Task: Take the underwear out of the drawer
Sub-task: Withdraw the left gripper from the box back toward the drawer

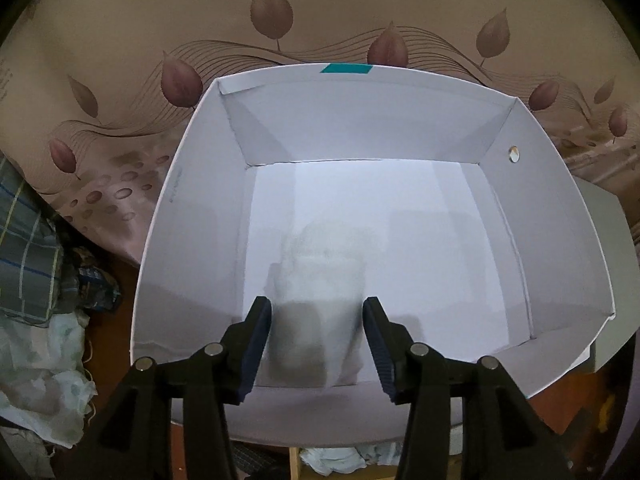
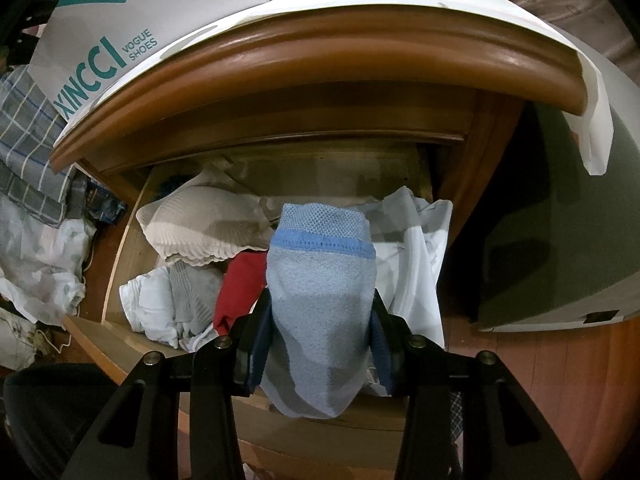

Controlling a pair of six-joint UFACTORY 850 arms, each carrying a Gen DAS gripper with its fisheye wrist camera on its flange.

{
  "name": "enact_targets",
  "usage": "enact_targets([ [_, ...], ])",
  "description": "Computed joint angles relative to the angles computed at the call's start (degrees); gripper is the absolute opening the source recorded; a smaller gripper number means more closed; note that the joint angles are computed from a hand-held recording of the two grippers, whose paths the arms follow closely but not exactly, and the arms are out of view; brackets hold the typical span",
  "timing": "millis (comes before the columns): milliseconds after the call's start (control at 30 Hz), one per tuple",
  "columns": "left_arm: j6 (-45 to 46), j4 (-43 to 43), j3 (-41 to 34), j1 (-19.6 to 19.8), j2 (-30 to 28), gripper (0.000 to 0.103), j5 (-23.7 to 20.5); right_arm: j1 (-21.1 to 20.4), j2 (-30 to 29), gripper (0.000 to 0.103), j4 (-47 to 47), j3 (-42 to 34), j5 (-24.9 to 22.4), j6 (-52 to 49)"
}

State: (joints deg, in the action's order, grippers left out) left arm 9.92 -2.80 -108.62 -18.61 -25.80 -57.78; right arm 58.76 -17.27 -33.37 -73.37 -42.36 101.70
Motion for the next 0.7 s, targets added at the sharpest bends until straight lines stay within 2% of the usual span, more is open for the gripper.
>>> enact_targets([
  [33, 0.3, -0.3, -0.4, 0.0, -0.1, 0.051, -0.3, 0.0, 0.0, 0.042, 0.0, 0.0, 0.0, -0.1],
  [100, 0.4, -0.1, -0.2, 0.0, 0.3, 0.062, -0.2, 0.0, 0.0, 0.042, 0.0, 0.0, 0.0, 0.0],
  [333, -0.3, 0.3, 4.3, 0.1, 5.1, 0.064, 4.7, 0.2, 0.1, 0.042, -1.0, 0.0, 0.0, 0.8],
  [567, 0.0, 4.0, 18.2, 1.0, 17.1, 0.063, 14.5, 0.9, -0.1, 0.041, -4.2, -0.9, -1.6, 1.9],
  [700, 1.1, 3.9, 26.5, 2.8, 23.3, 0.063, 17.3, 1.1, 0.2, 0.041, -5.6, -0.9, -1.0, 1.9],
])
